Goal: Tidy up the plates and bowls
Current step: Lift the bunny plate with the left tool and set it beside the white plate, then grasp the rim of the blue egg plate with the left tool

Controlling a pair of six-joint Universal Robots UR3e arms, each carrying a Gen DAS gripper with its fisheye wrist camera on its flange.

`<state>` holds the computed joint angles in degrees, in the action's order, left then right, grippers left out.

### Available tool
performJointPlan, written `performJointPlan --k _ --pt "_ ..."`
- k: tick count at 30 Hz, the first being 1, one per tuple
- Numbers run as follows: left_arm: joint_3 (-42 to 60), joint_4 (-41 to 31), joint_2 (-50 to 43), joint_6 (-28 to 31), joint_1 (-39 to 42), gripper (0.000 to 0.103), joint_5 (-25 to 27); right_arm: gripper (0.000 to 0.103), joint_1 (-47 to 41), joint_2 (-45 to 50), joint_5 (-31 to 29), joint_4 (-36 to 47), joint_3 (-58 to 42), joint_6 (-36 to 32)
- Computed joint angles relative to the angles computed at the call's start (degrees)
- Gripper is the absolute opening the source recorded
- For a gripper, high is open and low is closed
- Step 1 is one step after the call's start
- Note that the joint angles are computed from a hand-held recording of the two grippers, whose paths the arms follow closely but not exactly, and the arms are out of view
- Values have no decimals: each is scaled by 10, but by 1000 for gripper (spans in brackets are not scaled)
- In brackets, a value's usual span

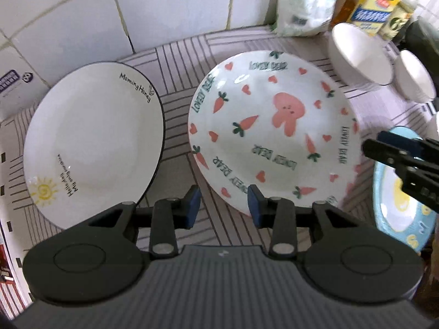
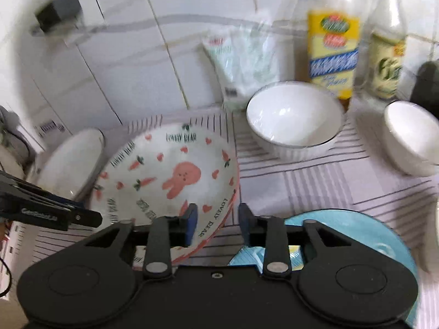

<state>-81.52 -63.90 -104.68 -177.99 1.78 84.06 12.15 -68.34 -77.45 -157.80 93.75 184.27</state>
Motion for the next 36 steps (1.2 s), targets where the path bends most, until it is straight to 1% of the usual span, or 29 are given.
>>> performJointPlan --k 4,6,8,9,12,14,15,19,21,22,25,27,29,31,33,35,36 --pt "-18 6 54 4 -12 46 -4 41 -20 -115 1 -9 94 -11" --pt "-9 1 71 2 -24 49 -3 43 -36 -167 6 -3 133 -25" --pt "0 2 84 0 -41 53 -5 49 -56 -227 15 2 179 -45" --pt "5 5 87 0 -50 54 -5 50 -68 -253 22 0 199 -57" --pt "18 21 81 -10 -88 58 -2 57 -142 -344 101 -3 276 -92" --pt "29 25 72 -20 -112 63 -6 57 -193 -399 143 24 312 -117" --pt "39 26 61 -28 -127 63 -3 57 -212 -420 155 36 327 -128" --pt "64 30 26 -61 -174 67 -7 58 -292 -503 193 108 383 -192" --pt "73 37 3 -82 -193 67 -1 64 -347 -542 231 147 413 -236" --pt "79 39 -11 -93 -203 67 7 65 -377 -565 248 188 421 -268" --pt "97 42 -55 -129 -230 67 38 65 -423 -567 265 251 429 -329" --pt "93 56 -73 -153 -239 67 44 65 -435 -537 269 252 434 -346" --pt "84 62 -83 -164 -240 68 26 65 -431 -485 261 205 442 -343" --pt "92 47 -98 -173 -247 68 27 63 -423 -432 247 158 444 -340" --pt "84 59 -107 -191 -256 68 39 57 -426 -391 253 139 440 -344" --pt "91 54 -124 -218 -261 68 51 49 -426 -352 257 130 429 -344" --pt "97 47 -132 -233 -262 67 55 47 -426 -336 260 124 424 -343"
